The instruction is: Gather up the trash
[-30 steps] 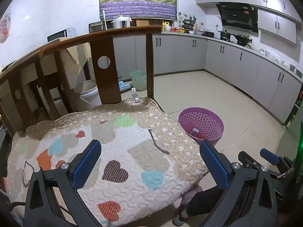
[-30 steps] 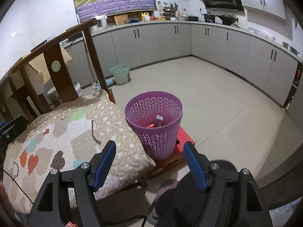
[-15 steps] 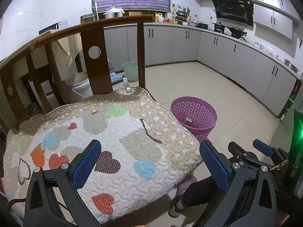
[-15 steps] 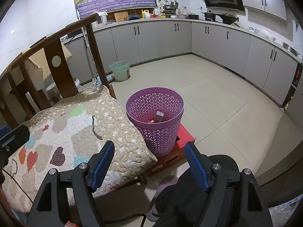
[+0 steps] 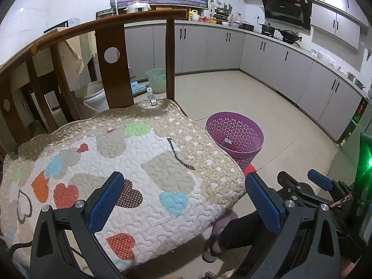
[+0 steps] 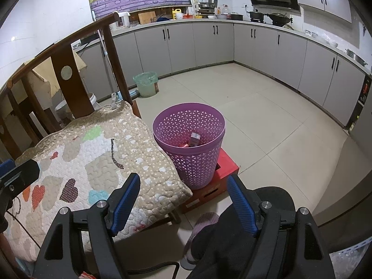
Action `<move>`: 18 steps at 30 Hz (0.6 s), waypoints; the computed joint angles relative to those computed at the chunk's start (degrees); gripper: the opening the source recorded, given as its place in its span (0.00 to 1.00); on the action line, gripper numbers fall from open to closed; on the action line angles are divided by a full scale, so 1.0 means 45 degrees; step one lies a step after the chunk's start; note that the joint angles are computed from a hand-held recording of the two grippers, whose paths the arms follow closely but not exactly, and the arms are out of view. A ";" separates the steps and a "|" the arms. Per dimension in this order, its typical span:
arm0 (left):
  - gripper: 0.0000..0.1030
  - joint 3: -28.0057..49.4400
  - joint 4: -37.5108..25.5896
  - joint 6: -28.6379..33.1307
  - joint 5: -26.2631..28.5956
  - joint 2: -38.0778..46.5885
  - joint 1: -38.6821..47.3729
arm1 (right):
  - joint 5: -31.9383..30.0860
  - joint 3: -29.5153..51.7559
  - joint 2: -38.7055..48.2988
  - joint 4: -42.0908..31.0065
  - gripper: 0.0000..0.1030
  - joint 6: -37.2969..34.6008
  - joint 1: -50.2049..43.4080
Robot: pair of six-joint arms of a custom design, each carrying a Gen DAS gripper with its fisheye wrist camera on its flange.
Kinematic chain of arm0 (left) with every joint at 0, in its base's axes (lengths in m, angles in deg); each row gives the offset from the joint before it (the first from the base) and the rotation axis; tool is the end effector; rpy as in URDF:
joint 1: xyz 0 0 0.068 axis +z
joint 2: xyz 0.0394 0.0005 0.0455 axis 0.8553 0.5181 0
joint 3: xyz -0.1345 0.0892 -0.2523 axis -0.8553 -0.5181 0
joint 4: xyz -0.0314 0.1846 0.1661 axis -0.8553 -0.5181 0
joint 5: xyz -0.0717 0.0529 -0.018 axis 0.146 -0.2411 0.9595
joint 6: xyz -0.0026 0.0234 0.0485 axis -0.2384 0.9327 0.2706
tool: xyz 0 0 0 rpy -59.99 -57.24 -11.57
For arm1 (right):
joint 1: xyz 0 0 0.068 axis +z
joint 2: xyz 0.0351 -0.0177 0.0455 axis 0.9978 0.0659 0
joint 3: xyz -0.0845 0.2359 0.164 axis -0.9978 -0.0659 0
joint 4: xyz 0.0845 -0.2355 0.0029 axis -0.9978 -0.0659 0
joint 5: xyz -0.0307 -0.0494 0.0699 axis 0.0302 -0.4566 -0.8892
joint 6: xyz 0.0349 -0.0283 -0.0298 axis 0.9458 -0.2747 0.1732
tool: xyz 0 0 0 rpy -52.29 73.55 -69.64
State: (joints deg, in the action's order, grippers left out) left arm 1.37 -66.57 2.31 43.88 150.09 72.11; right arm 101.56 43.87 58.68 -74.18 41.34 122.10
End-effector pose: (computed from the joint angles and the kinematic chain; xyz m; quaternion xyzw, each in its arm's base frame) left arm 0.3164 0.0579 0.2707 0.1852 0.9017 -0.1029 0.3769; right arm 0.2686 0.1698 0.2547 0.2135 0.9058 -0.0357 0.3642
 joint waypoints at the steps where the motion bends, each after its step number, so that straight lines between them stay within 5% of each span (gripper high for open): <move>1: 1.00 0.0030 -0.0042 0.0006 -0.0013 0.0039 -0.0007 | -0.0026 -0.0003 0.0003 0.0005 0.79 -0.0006 -0.0011; 18: 1.00 0.0282 -0.0538 0.0230 -0.0022 0.0353 -0.0040 | 0.0009 0.0022 0.0078 -0.0082 0.79 0.0191 -0.0037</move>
